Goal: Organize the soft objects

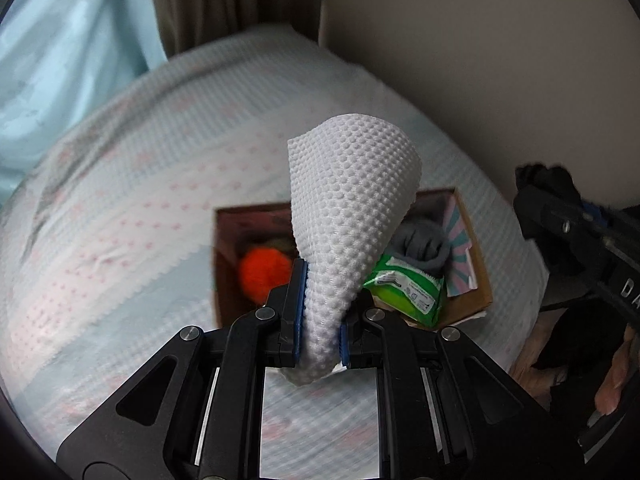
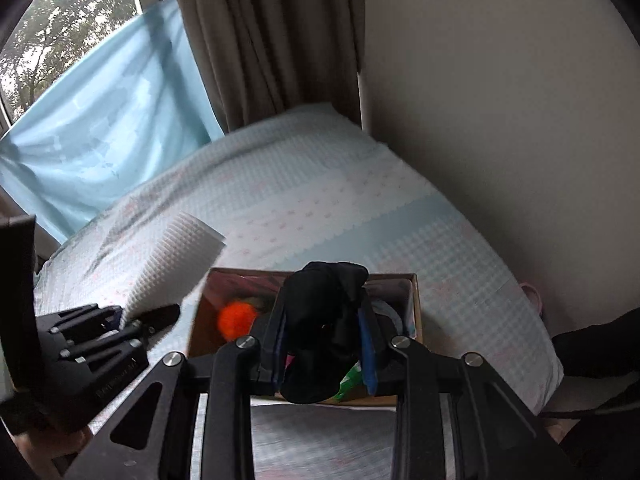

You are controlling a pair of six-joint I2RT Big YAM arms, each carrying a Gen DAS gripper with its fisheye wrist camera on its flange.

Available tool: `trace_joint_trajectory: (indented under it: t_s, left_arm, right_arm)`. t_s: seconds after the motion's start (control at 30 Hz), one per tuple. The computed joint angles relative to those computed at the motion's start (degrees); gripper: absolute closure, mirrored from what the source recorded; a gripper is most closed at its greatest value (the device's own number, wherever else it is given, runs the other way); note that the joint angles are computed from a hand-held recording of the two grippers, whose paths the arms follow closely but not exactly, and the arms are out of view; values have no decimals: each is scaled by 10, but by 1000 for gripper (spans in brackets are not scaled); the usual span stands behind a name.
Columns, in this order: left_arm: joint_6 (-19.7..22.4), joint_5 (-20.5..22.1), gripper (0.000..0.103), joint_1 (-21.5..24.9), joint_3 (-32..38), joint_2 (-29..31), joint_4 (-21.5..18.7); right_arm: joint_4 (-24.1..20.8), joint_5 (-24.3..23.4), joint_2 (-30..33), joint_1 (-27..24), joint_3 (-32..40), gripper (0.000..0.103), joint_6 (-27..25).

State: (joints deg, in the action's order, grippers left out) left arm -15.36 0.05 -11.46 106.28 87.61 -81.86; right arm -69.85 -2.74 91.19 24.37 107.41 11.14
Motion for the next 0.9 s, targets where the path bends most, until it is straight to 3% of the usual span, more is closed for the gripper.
trace_joint_trajectory:
  t_s: [0.2,0.33,0.53,0.57,0.6,0.63,0.67,0.7,0.73,0.77,0.9]
  left_arm:
    - [-12,-5,92,-16,-6,59,-11]
    - [-21,5,92,-14,-10,90,-31]
    - [0,-10,91,-11,-3,111,-46]
    - [6,-12,83,-10,1,115,-53]
    - [10,-14,53,-10,7,118,-61]
    - [13,-19,36,-12,11,121,-70]
    - [16,-23,1,-13,7,118,-66]
    - [19,-25,0,-11,3,111,-60]
    - [19,-25,0,-11,-3,103,-54]
    - [19,-23,0,-10,-3,103,-58]
    - [15,-16,0,-4,-12,90,-58]
  right_arm:
    - [-14,-51,62,-29,14,76,-26]
    - [-30,-83,101,-40,19,76,-17]
    - [-38,-114,136,-46,30,76,1]
    - [-41,-121,142,-47,36,76,3]
    - [-44,-131,150,-46,44,74,7]
    - [-46,-143,156,-47,49,63,15]
    - [-50,-150,163,-48,58,46,20]
    - [-51,-153,167,-47,63,37,23]
    - [-51,-157,169,-48,65,20,24]
    - [-49,-161,170,-47,66,9,25]
    - [-45,-145,158,-45,57,8,34]
